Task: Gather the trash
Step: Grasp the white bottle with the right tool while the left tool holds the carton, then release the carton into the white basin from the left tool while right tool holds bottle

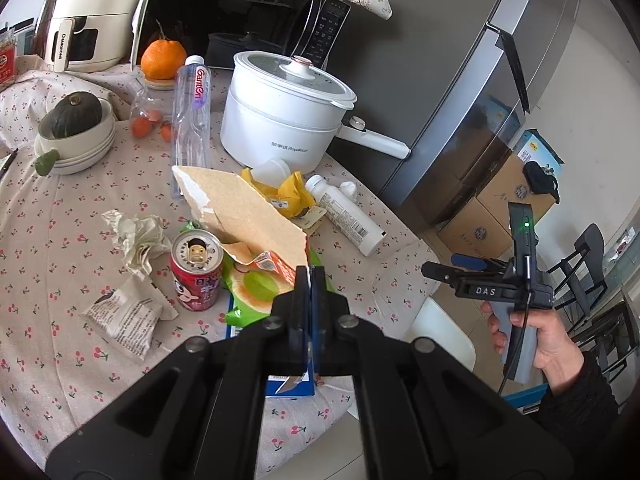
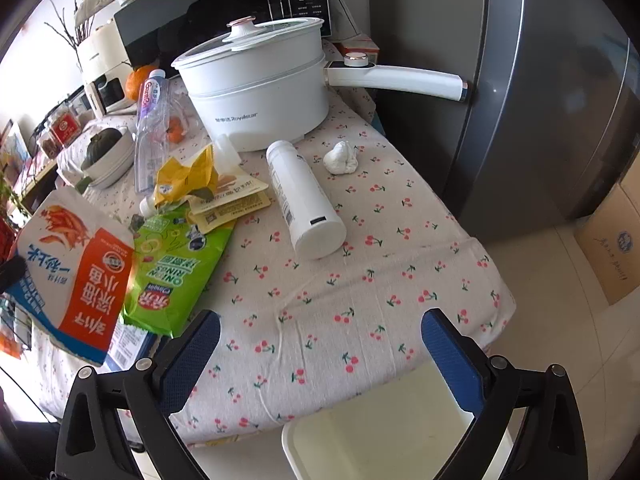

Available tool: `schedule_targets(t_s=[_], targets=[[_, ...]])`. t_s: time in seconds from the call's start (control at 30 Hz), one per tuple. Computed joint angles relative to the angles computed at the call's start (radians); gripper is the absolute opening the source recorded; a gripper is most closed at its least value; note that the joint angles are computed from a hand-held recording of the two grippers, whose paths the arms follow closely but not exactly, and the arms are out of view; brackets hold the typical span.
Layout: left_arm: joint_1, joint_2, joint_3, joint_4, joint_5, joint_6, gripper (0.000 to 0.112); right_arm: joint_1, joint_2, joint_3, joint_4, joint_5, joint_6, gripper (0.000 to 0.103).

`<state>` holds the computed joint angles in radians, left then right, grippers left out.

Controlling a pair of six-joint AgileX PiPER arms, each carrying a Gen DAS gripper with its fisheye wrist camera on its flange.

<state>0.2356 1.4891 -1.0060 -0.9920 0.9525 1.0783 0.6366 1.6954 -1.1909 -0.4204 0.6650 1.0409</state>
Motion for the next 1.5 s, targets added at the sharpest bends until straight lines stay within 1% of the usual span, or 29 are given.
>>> schedule_targets(t_s=[0.03, 0.17, 0.23, 0.33, 0.43, 0.47, 0.5, 0.53, 0.67, 0.7, 0.8, 0.87, 1.0, 1.17, 1.27, 1.4, 1.5], targets=[[0.015, 0.002, -0.007, -0.007, 0.009, 0.003, 0.001, -0.029, 0.020, -0.001, 0.020, -0.046, -0.027, 0.097], [0.048, 0.002, -0.024, -0.023, 0.009, 0.025, 0.001, -0.099, 0.123, -0.033, 0.046, -0.167, -0.062, 0.086], [0.055, -0.001, -0.027, -0.026, 0.002, 0.031, 0.001, -0.134, 0.169, -0.044, 0.096, -0.238, -0.114, 0.083], [0.057, -0.001, -0.024, -0.029, -0.007, 0.040, 0.001, -0.165, 0.233, -0.086, 0.181, -0.281, -0.213, 0.082], [0.047, 0.009, -0.022, -0.018, -0.033, 0.039, 0.001, -0.189, 0.292, -0.134, 0.270, -0.293, -0.305, 0.079], [0.042, 0.016, -0.024, -0.013, -0.039, 0.033, 0.001, -0.198, 0.306, -0.141, 0.307, -0.305, -0.335, 0.074], [0.039, 0.021, -0.026, -0.009, -0.039, 0.026, 0.001, -0.209, 0.318, -0.143, 0.358, -0.321, -0.374, 0.070], [0.038, 0.025, -0.028, -0.008, -0.039, 0.023, 0.001, -0.217, 0.327, -0.143, 0.411, -0.336, -0.414, 0.062], [0.024, 0.028, -0.031, -0.004, -0.032, 0.021, 0.001, -0.235, 0.315, -0.102, 0.561, -0.411, -0.534, 0.058], [0.021, 0.025, -0.031, -0.004, -0.030, 0.021, 0.001, -0.234, 0.301, -0.093, 0.554, -0.415, -0.525, 0.058], [0.025, 0.010, -0.022, -0.016, -0.024, 0.031, 0.001, -0.204, 0.232, -0.074, 0.384, -0.385, -0.367, 0.055], [0.029, -0.001, -0.012, -0.023, -0.023, 0.038, 0.001, -0.172, 0.189, -0.077, 0.253, -0.330, -0.245, 0.053], [0.031, -0.024, 0.017, -0.031, -0.024, 0.051, 0.001, -0.114, 0.070, -0.032, 0.110, -0.256, -0.103, 0.053], [0.023, -0.050, 0.056, -0.039, -0.033, 0.076, 0.001, -0.028, -0.082, 0.037, -0.041, -0.156, 0.063, 0.053], [0.021, -0.069, 0.080, -0.055, -0.040, 0.102, 0.001, 0.031, -0.163, 0.076, -0.093, -0.085, 0.133, 0.053], [0.028, -0.092, 0.106, -0.069, -0.010, 0.118, 0.001, 0.127, -0.239, 0.095, -0.159, 0.051, 0.193, 0.053], [0.027, -0.117, 0.125, -0.079, 0.027, 0.132, 0.001, 0.185, -0.310, 0.133, -0.185, 0.115, 0.237, 0.053]])
